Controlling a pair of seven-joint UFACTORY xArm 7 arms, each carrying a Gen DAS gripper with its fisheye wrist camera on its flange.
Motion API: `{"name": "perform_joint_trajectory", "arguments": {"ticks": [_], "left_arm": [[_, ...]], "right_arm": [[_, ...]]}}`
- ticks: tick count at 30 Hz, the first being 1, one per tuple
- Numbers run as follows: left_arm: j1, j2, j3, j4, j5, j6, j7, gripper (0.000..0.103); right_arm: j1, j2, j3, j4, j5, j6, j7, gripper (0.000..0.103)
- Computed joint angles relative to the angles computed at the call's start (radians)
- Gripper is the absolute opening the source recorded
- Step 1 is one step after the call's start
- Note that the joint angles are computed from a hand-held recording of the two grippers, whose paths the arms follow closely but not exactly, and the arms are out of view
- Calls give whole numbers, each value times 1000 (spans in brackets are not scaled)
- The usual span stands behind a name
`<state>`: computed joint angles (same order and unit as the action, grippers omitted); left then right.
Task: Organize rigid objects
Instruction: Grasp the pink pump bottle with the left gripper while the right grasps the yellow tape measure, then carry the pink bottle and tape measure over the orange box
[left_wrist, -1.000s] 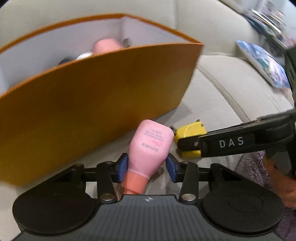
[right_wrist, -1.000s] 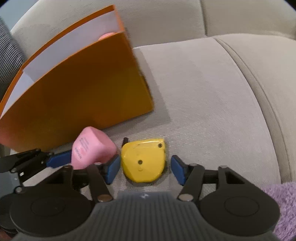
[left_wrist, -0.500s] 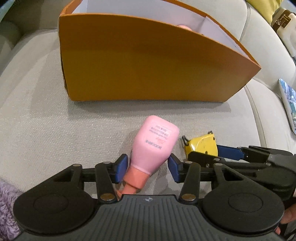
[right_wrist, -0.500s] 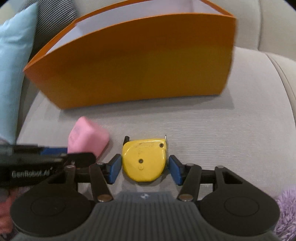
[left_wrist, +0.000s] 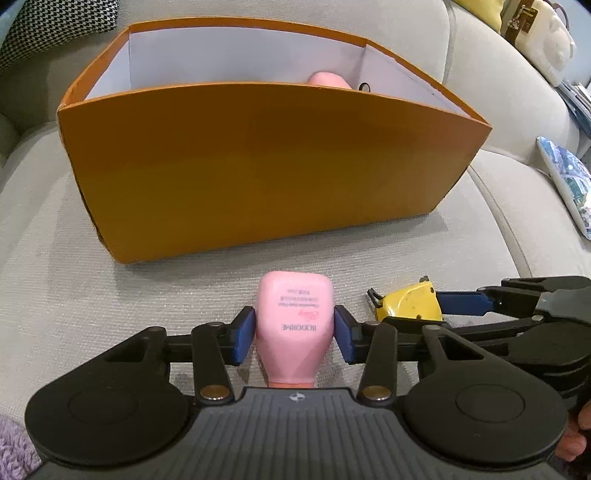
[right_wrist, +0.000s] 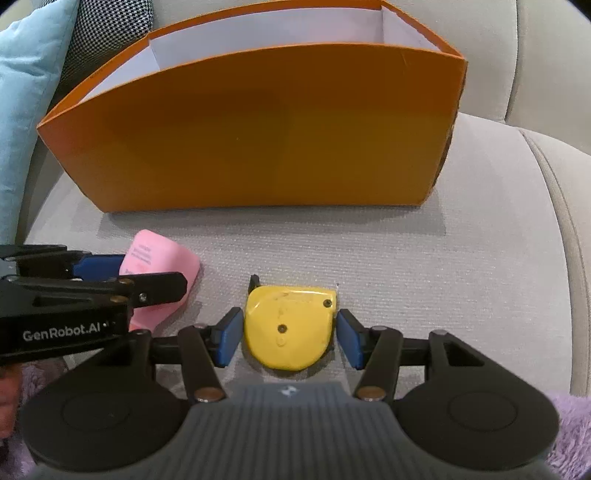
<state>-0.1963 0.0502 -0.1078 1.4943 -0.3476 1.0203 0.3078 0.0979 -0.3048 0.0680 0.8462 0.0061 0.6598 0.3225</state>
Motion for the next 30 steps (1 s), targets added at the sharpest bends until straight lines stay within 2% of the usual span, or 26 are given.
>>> {"name": "perform_joint_trajectory", "arguments": {"ticks": [5, 10, 14, 22, 25, 30], "left_arm": [[1, -2, 1, -8, -11, -9, -7, 50], [14, 6, 9, 10, -41, 16, -47, 50], [22, -20, 14, -9, -49, -15, -58, 49], [47, -59, 35, 47, -160, 15, -73, 49], [55, -36, 42, 112, -204, 22, -86, 49], [85, 99, 35, 367, -217, 87, -119, 49]], "right_arm": [[4, 33, 18, 17, -22, -14, 31, 55], [6, 26, 7, 26, -15, -2, 25, 55], [13, 9, 0, 32, 3, -34, 9, 55], [43, -35, -14, 76, 77, -51, -57, 55], [50, -46, -18, 92, 88, -79, -96, 55], [58, -17, -40, 199, 126, -108, -175, 55]]}}
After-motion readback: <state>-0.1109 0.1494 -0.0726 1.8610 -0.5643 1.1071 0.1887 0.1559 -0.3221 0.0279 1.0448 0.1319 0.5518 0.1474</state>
